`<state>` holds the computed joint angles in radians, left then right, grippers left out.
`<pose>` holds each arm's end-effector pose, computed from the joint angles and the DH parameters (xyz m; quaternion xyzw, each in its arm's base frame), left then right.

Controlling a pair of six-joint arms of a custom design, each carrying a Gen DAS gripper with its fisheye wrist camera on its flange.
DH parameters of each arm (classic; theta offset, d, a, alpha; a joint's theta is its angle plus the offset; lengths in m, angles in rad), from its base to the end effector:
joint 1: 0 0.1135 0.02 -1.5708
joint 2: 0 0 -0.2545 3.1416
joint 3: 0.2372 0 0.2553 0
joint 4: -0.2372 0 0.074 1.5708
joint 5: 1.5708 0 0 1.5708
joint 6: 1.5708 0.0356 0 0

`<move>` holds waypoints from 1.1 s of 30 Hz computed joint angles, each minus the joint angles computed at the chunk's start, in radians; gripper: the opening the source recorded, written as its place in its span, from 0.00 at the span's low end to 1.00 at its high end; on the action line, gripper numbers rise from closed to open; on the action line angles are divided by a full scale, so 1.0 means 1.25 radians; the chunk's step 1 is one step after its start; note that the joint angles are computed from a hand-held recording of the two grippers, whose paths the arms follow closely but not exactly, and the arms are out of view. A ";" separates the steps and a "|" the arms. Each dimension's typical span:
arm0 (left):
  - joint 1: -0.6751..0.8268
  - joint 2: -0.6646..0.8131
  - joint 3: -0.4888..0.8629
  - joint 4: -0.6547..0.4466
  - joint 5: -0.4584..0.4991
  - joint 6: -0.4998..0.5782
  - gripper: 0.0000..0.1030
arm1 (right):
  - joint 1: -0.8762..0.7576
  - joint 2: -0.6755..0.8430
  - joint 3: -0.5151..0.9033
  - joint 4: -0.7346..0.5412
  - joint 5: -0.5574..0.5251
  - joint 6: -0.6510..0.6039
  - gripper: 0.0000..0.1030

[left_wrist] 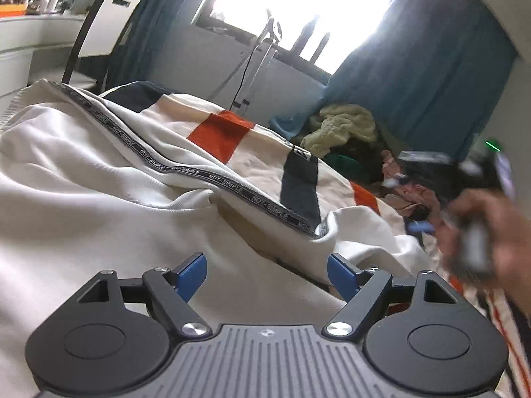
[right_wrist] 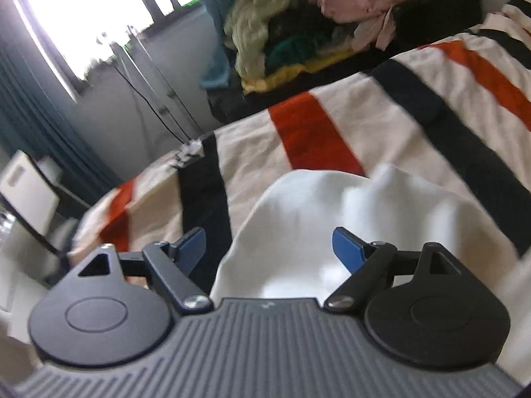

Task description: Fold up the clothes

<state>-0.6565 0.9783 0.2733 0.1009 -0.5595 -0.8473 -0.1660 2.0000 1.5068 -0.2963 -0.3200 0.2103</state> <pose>0.1632 -0.1019 0.1503 -0.2088 0.8349 -0.1265 0.4932 0.4445 -0.0631 0.2037 0.1112 0.9081 0.1556 0.3726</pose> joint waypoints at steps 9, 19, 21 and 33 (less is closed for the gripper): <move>0.138 0.207 -0.068 0.331 0.068 0.026 0.80 | 0.124 0.434 0.530 -0.156 0.344 0.026 0.82; 0.132 0.096 -0.093 0.257 0.033 -0.025 0.80 | 0.077 0.277 0.365 -0.025 0.284 0.065 0.18; 0.110 0.050 -0.097 0.219 0.004 -0.033 0.80 | 0.055 0.169 0.257 0.084 0.218 0.071 0.18; -0.008 -0.057 -0.086 0.073 -0.054 -0.093 0.80 | -0.298 -0.172 -0.309 0.514 -0.186 0.174 0.19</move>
<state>-0.6660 0.9069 0.1653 0.1922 -0.6269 -0.9633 -0.5390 1.7853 1.1202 0.3460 -0.5530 0.4281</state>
